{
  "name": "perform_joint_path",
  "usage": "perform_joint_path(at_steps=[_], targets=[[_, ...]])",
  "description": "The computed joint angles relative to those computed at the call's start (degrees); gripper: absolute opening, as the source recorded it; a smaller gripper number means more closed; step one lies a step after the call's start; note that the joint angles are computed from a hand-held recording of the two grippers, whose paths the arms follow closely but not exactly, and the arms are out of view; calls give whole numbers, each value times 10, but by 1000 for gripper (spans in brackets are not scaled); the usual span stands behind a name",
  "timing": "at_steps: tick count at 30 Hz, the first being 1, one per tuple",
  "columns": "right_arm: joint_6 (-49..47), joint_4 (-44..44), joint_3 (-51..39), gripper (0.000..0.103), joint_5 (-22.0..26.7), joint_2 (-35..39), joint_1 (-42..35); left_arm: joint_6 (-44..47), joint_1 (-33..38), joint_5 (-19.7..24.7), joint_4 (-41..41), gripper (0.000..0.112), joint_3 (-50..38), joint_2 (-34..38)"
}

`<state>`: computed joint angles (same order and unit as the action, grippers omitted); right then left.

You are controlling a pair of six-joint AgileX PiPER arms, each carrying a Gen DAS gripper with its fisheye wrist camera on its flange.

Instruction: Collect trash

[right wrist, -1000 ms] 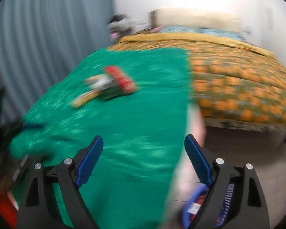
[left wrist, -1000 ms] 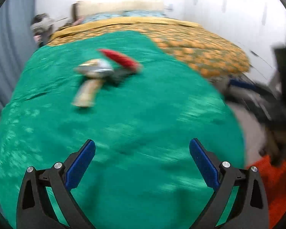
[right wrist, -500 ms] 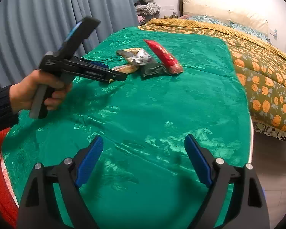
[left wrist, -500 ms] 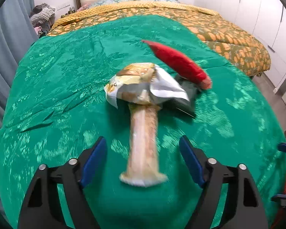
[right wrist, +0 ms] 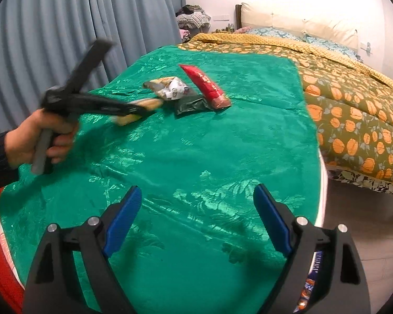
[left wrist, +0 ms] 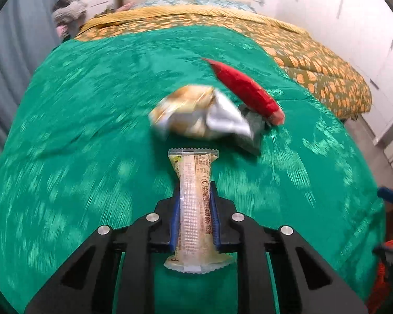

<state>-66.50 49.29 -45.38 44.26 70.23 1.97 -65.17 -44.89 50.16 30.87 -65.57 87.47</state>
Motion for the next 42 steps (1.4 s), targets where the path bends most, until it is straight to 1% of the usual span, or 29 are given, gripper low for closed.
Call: perform_joint_path(at_steps=[1,3,4,6,7,8,9,11,12,13,14,15,17,19,22,23,24,27,29,30,32,34,36,37,38,40,42], targets=[[0,0,0,85,2,-1,-5,-35,-21,15,6,19,21,-24],[12,-10,3,85,-4,-5,-6,-107,-74,61,24,19,53,-63],[28,-21,2,85,-11,-5,0,-156,-119,100,43,19,69,-82],[65,-41,-5,85,-17,0,16,-214,-170,135,61,20,89,-101],[94,-59,-11,85,-25,3,33,-232,-183,144,66,21,95,-105],[132,-81,-20,85,-34,7,56,-257,-199,151,76,29,105,-109],[158,-95,-29,85,-37,15,72,-273,-208,150,85,42,113,-111],[224,-122,-61,84,-35,42,105,-286,-218,151,99,53,118,-107],[272,-142,-86,82,-36,63,127,-289,-222,153,104,56,120,-105],[315,-163,-111,76,-39,85,147,-288,-226,155,109,57,120,-102],[365,-189,-139,70,-43,109,168,-288,-229,155,111,62,121,-98],[399,-203,-161,69,-45,127,179,-288,-229,151,111,65,123,-95],[469,-225,-211,65,-47,170,198,-288,-220,131,98,66,130,-94],[554,-259,-279,65,-45,226,218,-285,-210,117,90,67,137,-96],[688,-311,-382,65,-33,311,236,-280,-211,124,95,72,129,-88],[716,-323,-403,65,-28,328,237,-280,-211,124,95,74,128,-86],[764,-339,-428,65,-26,351,239,-280,-209,121,94,75,128,-84],[837,-356,-481,65,-1,396,241,-282,-206,117,94,77,131,-84],[883,-399,-497,65,1,406,253,-282,-200,111,92,80,134,-85],[903,-428,-510,66,13,413,264,-279,-195,109,90,82,135,-87],[918,-455,-514,68,20,415,274,-270,-187,104,89,84,133,-84],[910,-473,-511,71,22,413,284,-262,-184,107,86,85,128,-77],[884,-486,-519,71,36,417,291,-255,-186,114,84,86,121,-68],[860,-476,-527,64,41,422,290,-254,-186,115,83,86,120,-67],[820,-442,-526,51,45,419,282,-255,-185,114,83,87,122,-69],[786,-421,-533,42,66,417,277,-261,-185,108,85,87,130,-76],[744,-412,-523,40,76,405,275,-265,-185,104,85,88,134,-81]])
